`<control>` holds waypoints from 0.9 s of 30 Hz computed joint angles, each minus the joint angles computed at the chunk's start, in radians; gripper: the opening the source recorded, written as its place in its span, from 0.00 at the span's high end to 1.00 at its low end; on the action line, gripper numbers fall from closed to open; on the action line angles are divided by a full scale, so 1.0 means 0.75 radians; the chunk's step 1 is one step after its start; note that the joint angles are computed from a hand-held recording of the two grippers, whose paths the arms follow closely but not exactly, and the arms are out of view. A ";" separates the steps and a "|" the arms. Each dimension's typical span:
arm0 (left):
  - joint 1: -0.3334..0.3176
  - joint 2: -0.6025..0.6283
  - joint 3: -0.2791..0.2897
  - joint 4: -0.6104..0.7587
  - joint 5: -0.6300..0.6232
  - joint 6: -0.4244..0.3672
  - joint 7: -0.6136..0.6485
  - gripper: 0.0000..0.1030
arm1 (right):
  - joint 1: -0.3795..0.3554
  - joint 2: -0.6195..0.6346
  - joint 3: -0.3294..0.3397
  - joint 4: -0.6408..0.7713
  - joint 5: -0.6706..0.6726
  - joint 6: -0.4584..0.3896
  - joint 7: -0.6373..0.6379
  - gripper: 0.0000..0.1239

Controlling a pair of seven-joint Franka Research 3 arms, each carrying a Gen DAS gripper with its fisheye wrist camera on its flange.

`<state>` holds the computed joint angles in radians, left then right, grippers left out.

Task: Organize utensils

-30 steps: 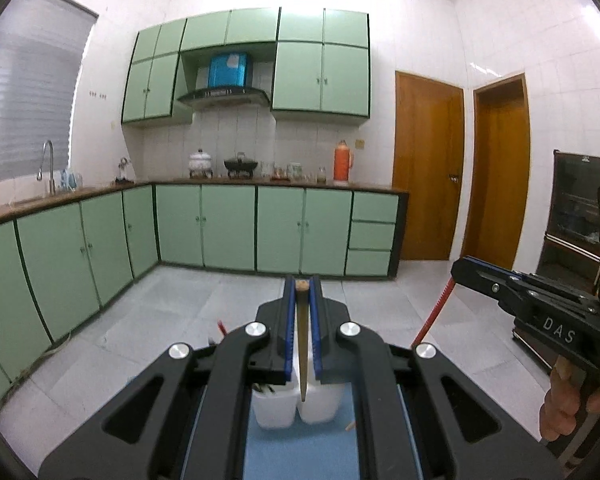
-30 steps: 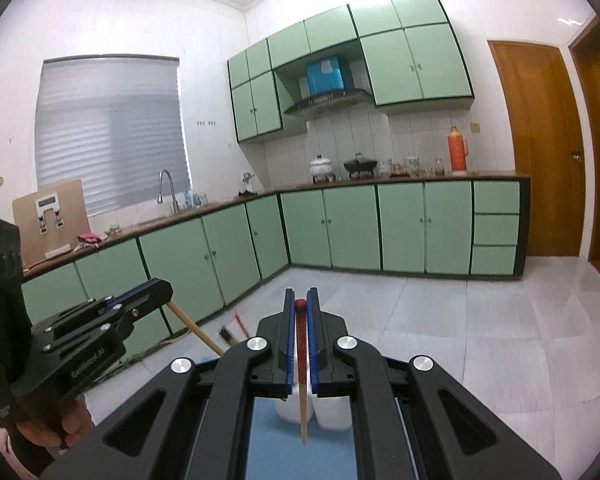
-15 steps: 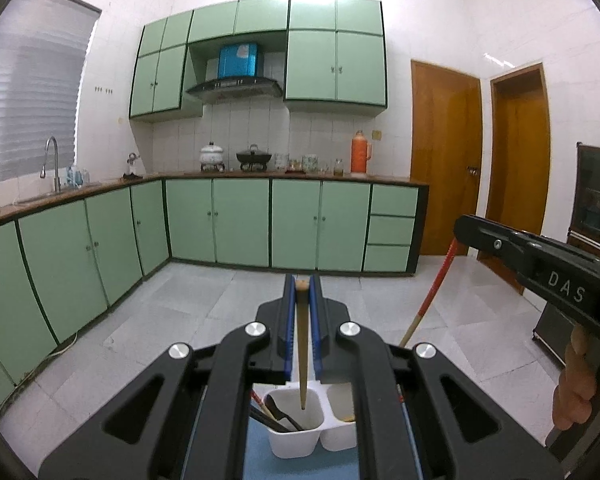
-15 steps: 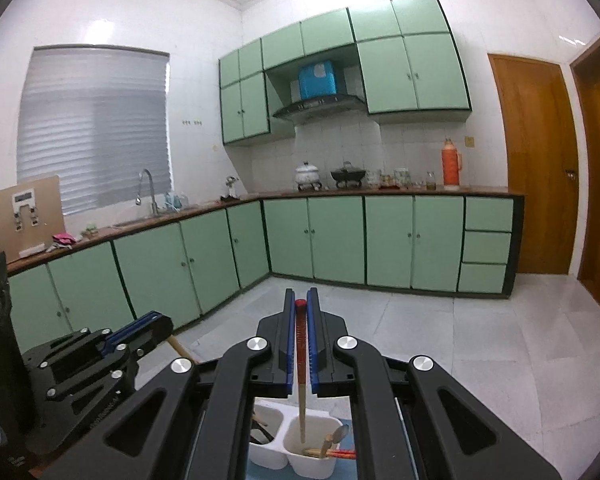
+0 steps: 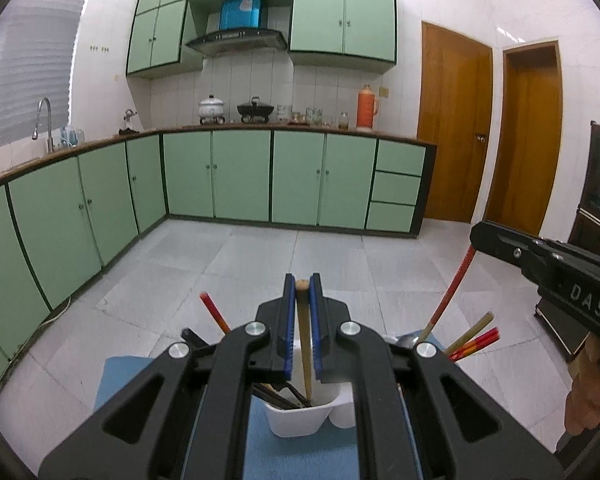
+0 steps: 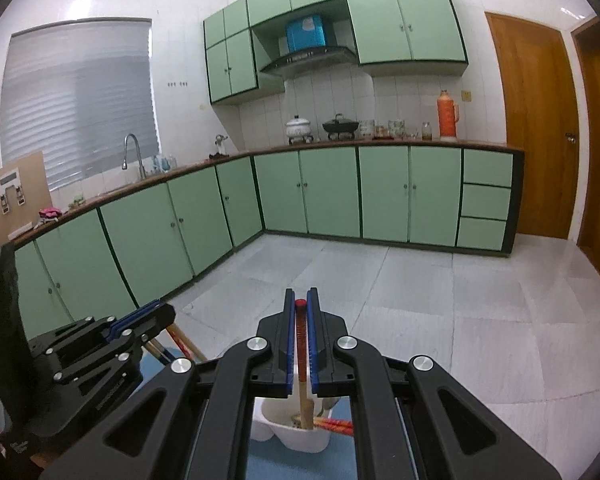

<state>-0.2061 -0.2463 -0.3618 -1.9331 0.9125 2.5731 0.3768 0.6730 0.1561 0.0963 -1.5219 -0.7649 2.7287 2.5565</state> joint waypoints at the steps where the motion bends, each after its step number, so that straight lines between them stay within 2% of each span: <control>1: -0.003 0.005 0.006 -0.005 -0.015 0.001 0.012 0.94 | -0.003 0.005 0.003 -0.003 0.013 0.003 -0.010 0.96; 7: -0.010 -0.001 0.033 -0.058 -0.091 0.020 0.055 0.90 | -0.014 -0.003 0.001 -0.052 0.090 0.029 -0.038 0.93; 9: -0.005 -0.024 0.036 -0.087 -0.104 0.034 0.043 0.77 | -0.019 -0.032 -0.009 -0.092 0.079 0.047 0.010 0.88; 13: 0.018 -0.090 0.025 -0.135 -0.106 0.054 0.011 0.62 | -0.047 -0.095 -0.005 -0.149 -0.003 0.057 0.121 0.77; 15: 0.032 -0.135 0.006 -0.160 -0.092 0.053 -0.017 0.44 | -0.068 -0.144 0.012 -0.191 -0.079 0.051 0.205 0.72; 18: 0.051 -0.199 -0.030 -0.191 -0.072 0.041 -0.049 0.28 | -0.111 -0.215 0.056 -0.255 -0.173 0.046 0.308 0.61; 23: 0.045 -0.328 -0.069 -0.268 -0.110 0.012 -0.068 0.17 | -0.182 -0.363 0.150 -0.410 -0.253 0.025 0.413 0.51; 27: 0.024 -0.420 -0.111 -0.327 -0.160 -0.072 -0.058 0.12 | -0.233 -0.471 0.216 -0.539 -0.231 0.035 0.447 0.44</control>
<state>-0.1883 -0.5615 -0.4449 -2.1786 0.7924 2.5194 0.3333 0.4984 -0.1972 0.2585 -1.9260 -0.9381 2.7546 2.8916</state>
